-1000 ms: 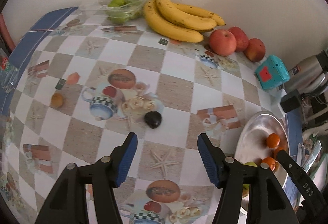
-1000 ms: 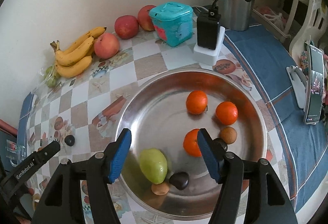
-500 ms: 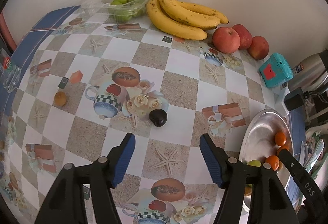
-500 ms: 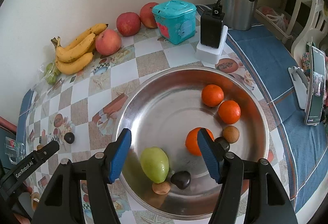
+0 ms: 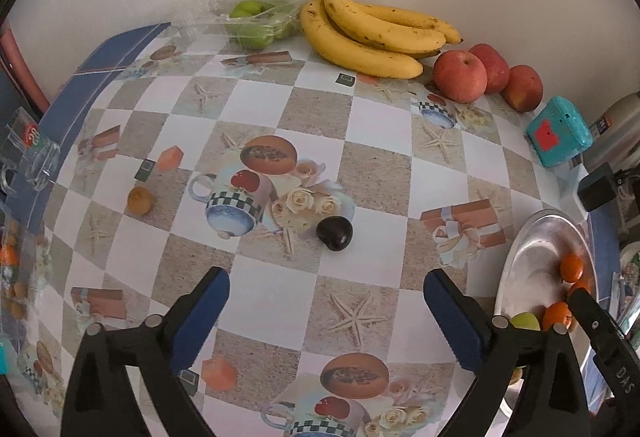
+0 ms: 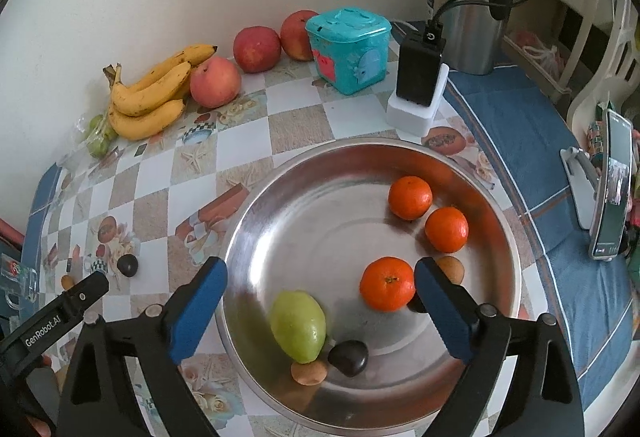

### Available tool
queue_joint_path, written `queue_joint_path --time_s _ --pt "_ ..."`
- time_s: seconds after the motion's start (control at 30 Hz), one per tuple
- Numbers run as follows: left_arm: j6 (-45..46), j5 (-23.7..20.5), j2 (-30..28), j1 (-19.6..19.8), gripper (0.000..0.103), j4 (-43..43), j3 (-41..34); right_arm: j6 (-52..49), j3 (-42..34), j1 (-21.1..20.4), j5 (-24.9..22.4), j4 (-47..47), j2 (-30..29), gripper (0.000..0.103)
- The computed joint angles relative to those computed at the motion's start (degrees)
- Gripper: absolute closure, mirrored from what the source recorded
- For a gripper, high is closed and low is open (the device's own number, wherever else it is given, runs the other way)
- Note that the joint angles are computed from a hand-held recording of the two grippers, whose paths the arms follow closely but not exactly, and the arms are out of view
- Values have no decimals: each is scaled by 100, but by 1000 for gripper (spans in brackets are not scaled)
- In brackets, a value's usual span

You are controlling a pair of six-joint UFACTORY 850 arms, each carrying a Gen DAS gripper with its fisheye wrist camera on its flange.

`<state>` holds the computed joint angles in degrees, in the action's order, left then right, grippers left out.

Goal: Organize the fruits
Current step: 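Withdraw both grippers from the plate toward the remaining loose fruits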

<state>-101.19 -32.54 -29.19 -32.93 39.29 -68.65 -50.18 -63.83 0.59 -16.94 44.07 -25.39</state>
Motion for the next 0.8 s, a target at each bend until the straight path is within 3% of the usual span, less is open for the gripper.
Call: queue_joint_path --time_s 0.3,0.53,0.8 --pt "126 -118 10 -8 4 6 -1 -588 23 -15 -113 642 -2 8" --pt "122 -219 112 22 4 152 101 -192 8 100 -84 57 -23 8" --pt "1 -447 466 155 4 445 509 -409 86 305 -177 73 32 8"
